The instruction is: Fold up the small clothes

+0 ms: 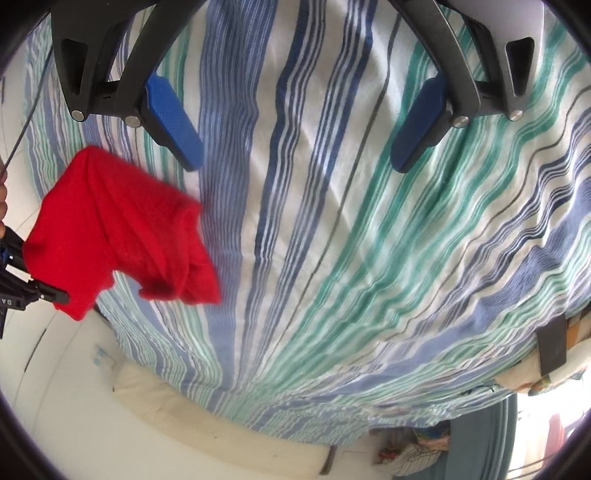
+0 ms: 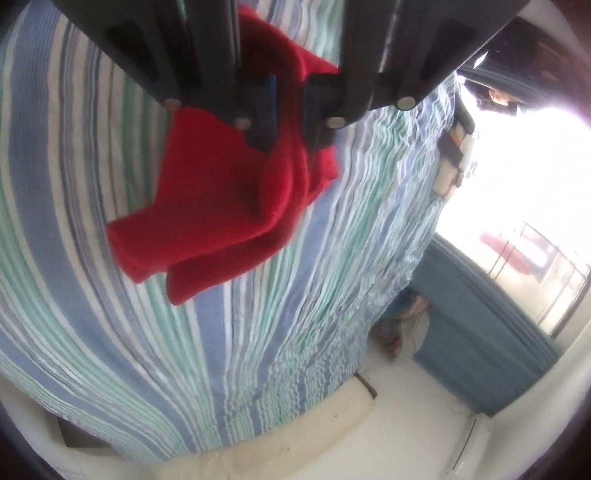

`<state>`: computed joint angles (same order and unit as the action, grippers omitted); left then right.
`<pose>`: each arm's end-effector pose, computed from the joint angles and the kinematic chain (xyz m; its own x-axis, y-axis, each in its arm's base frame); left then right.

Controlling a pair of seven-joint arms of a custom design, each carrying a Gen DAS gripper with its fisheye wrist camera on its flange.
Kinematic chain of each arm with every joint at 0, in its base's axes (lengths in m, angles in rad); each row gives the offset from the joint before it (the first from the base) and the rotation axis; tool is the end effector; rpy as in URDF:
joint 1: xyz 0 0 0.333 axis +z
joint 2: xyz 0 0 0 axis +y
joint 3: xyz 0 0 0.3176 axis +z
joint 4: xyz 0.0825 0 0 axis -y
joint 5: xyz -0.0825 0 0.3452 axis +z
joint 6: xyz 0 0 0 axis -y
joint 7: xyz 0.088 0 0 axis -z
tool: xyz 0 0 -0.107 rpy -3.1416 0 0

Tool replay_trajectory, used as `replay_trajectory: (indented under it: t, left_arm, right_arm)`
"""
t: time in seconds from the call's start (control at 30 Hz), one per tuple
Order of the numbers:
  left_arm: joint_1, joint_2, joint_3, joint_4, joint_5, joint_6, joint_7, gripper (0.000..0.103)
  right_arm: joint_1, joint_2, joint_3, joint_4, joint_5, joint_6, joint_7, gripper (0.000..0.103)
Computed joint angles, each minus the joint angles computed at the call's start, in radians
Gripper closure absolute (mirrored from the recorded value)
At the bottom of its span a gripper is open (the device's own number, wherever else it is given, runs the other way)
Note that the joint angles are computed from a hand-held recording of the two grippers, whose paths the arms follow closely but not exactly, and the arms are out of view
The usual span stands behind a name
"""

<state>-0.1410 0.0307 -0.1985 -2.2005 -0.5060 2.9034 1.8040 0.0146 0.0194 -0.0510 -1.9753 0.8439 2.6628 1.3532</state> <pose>0.5250 -0.1535 0.4666 -0.2007 -0.9455 0.2566 -0.8002 0.0071 -0.5996 0.5675 -0.0420 0.5439 -0.1858 -0.7864 -0.5891 -0.6945 0.5292 -0.4875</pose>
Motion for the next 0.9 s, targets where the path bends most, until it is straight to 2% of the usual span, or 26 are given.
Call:
replay_trajectory:
  t: [0.1, 0.13, 0.17, 0.2, 0.23, 0.33, 0.37, 0.4, 0.47, 0.53, 0.63, 0.73, 0.83, 0.9]
  left_arm:
    - [0.007, 0.004, 0.004, 0.007, -0.026, -0.023, 0.003, 0.002]
    - [0.009, 0.005, 0.005, 0.008, -0.022, -0.026, -0.002, 0.002]
    - [0.010, 0.005, 0.007, 0.007, -0.013, -0.027, -0.011, 0.002]
    - [0.011, 0.004, 0.008, 0.006, -0.008, -0.027, -0.018, 0.002]
    - [0.013, 0.004, 0.008, 0.006, -0.013, -0.028, -0.016, 0.002]
    - [0.017, -0.001, 0.006, 0.009, -0.063, -0.035, 0.021, 0.002]
    - [0.017, 0.000, 0.006, 0.013, -0.073, -0.038, 0.029, 0.002]
    - [0.017, 0.002, 0.006, 0.018, -0.078, -0.043, 0.032, 0.002]
    - [0.017, 0.008, 0.005, 0.027, -0.089, -0.052, 0.036, 0.002]
    - [0.015, 0.015, 0.003, 0.032, -0.088, -0.055, 0.032, 0.002]
    - [0.010, 0.018, 0.002, 0.024, -0.034, -0.044, -0.001, 0.002]
    - [0.008, 0.013, 0.001, 0.009, 0.006, -0.036, -0.016, 0.002]
    - [0.009, 0.014, 0.000, 0.008, 0.011, -0.052, -0.015, 0.002]
    - [0.009, 0.016, -0.002, 0.011, 0.002, -0.061, -0.006, 0.002]
  right_arm:
    - [0.039, 0.130, 0.039, 0.137, -0.115, -0.023, 0.073, 0.091]
    - [0.040, 0.168, 0.056, 0.172, -0.116, -0.050, 0.077, 0.082]
    - [0.029, 0.211, 0.077, 0.209, -0.084, -0.100, 0.069, 0.075]
    - [0.009, 0.243, 0.096, 0.233, -0.034, -0.150, 0.058, 0.056]
    - [0.000, 0.255, 0.112, 0.233, 0.012, -0.160, 0.059, 0.050]
    - [-0.040, 0.204, 0.164, 0.154, 0.280, -0.114, -0.130, 0.050]
    - [-0.033, 0.178, 0.155, 0.132, 0.299, -0.101, -0.165, 0.050]
    - [-0.016, 0.154, 0.139, 0.112, 0.263, -0.082, -0.170, 0.050]
    - [0.032, 0.127, 0.095, 0.095, 0.025, -0.048, -0.079, 0.050]
    - [0.058, 0.131, 0.068, 0.103, -0.186, -0.078, -0.009, 0.053]
    - [0.087, 0.176, 0.062, 0.122, -0.375, -0.123, 0.057, 0.057]
    - [0.115, 0.237, 0.079, 0.130, -0.477, -0.180, 0.085, 0.060]
    - [0.189, 0.239, 0.055, 0.090, -0.700, -0.108, 0.183, 0.060]
    - [0.192, 0.214, 0.054, 0.076, -0.746, -0.100, 0.222, 0.060]
